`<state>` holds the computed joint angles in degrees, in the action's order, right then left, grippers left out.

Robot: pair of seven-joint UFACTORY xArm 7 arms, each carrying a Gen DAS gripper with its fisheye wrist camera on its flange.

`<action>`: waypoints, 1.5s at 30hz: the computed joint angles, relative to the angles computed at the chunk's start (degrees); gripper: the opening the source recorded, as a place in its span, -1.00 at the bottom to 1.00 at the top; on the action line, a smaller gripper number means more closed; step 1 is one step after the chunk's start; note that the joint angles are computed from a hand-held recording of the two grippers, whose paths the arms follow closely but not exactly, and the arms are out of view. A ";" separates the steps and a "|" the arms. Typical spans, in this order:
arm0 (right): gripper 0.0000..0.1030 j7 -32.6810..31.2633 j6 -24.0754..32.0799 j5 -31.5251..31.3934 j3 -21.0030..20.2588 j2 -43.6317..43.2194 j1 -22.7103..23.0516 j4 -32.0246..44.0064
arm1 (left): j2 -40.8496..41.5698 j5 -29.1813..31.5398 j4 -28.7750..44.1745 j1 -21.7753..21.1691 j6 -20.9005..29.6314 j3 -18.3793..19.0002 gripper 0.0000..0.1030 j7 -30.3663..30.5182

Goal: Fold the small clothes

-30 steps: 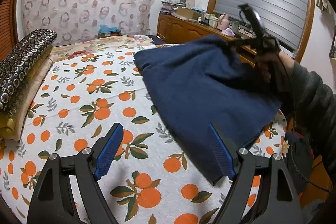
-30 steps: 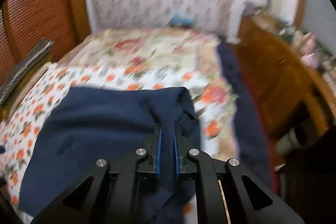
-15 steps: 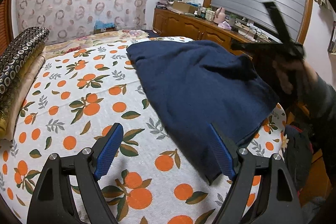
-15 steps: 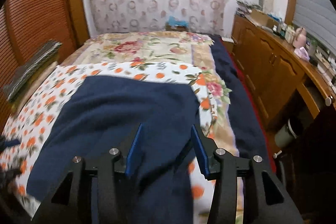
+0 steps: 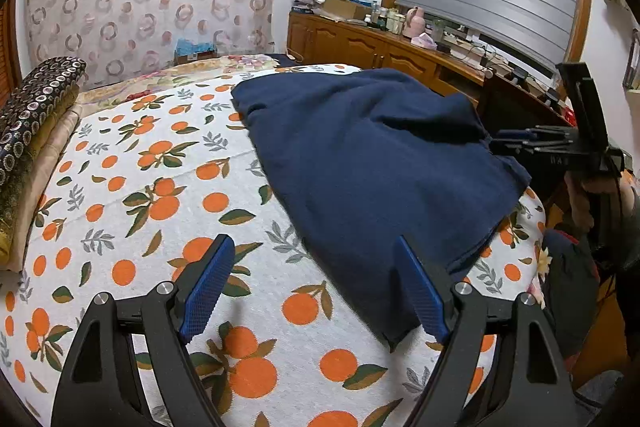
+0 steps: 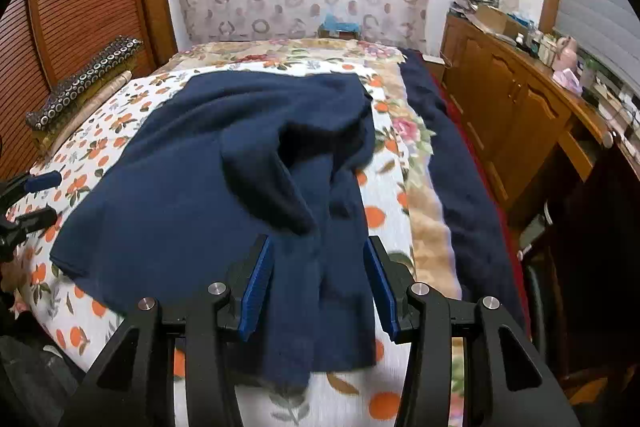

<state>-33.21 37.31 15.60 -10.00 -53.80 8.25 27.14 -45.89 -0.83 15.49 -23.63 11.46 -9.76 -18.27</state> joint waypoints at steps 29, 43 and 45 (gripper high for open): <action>-0.24 2.39 0.09 -0.36 2.03 -4.03 -1.23 -3.86 | 1.04 -5.55 1.63 -5.46 4.66 0.26 -0.13 6.23; 0.18 2.37 2.57 0.62 -1.61 -1.52 -2.12 -2.58 | 3.56 -5.15 2.37 -5.91 6.59 1.40 -0.12 5.81; 0.20 2.42 2.53 1.14 -1.78 -1.33 -2.21 -2.67 | 3.62 -5.04 2.38 -5.72 6.53 1.23 -0.12 5.80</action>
<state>-30.79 39.84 16.74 -11.78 -55.13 6.04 24.47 -42.28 -5.86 17.87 -29.35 17.99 -8.53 -12.47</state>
